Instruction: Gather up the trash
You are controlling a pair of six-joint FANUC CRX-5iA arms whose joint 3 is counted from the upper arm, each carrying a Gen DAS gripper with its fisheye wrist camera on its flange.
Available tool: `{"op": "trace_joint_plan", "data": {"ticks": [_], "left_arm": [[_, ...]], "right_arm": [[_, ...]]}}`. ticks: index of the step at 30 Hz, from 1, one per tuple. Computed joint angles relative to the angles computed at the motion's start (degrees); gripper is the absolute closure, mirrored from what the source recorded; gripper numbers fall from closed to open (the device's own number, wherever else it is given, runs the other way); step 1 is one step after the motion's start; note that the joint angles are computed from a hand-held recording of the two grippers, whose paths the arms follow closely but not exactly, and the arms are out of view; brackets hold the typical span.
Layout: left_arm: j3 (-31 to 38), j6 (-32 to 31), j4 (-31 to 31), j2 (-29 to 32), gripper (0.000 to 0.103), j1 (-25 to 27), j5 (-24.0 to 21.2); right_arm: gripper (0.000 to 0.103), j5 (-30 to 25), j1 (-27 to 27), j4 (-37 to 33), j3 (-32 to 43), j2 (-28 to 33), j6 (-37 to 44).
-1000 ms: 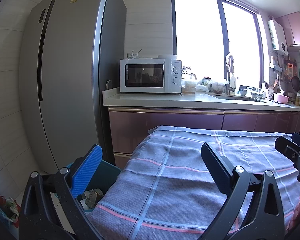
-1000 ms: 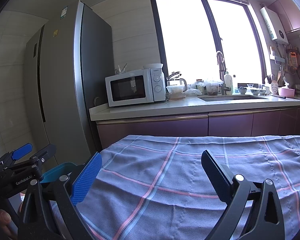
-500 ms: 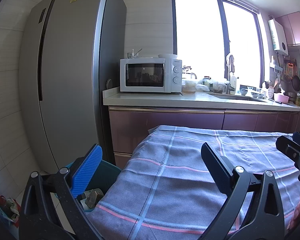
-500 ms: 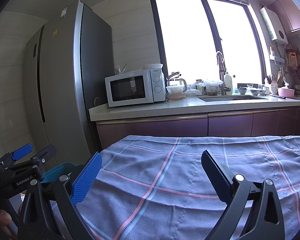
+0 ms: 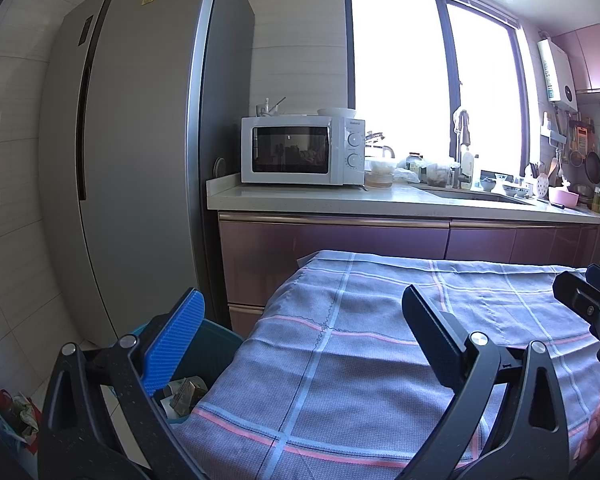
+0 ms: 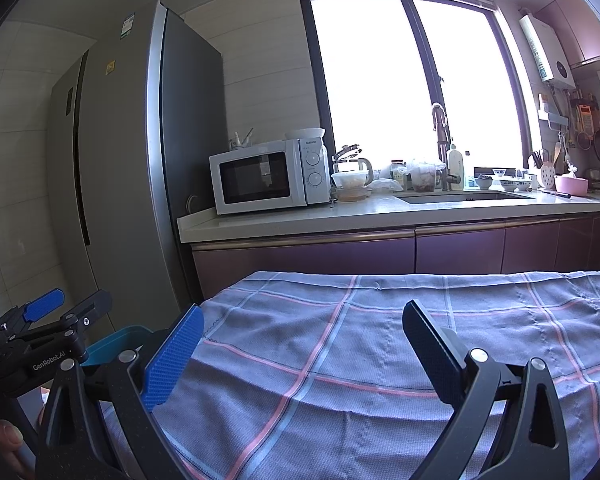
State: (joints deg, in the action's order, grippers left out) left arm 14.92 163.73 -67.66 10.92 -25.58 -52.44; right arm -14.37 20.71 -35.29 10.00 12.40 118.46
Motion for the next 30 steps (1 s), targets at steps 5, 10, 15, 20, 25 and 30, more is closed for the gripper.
{"op": "trace_joint_plan", "data": {"ticks": [5, 10, 15, 20, 25, 30], "left_arm": [[0.07, 0.18, -0.17, 0.08, 0.006, -0.15, -0.20], [0.01, 0.10, -0.08, 0.01, 0.006, -0.04, -0.06], [0.02, 0.11, -0.03, 0.01, 0.006, -0.03, -0.06], [0.00, 0.13, -0.07, -0.01, 0.006, -0.02, -0.08], [0.02, 0.16, -0.05, 0.00, 0.006, -0.04, -0.10], [0.02, 0.08, 0.00, 0.01, 0.006, -0.04, -0.09]], "right_arm": [[0.007, 0.04, -0.06, -0.27, -0.10, -0.12, 0.25], [0.007, 0.04, -0.10, -0.07, -0.16, -0.21, -0.03], [0.007, 0.20, -0.08, 0.18, -0.21, -0.23, -0.28], [0.007, 0.11, -0.12, 0.11, -0.06, -0.07, -0.15], [0.007, 0.23, -0.10, 0.18, -0.07, -0.04, -0.17], [0.007, 0.20, -0.19, -0.20, -0.06, -0.04, 0.00]]}}
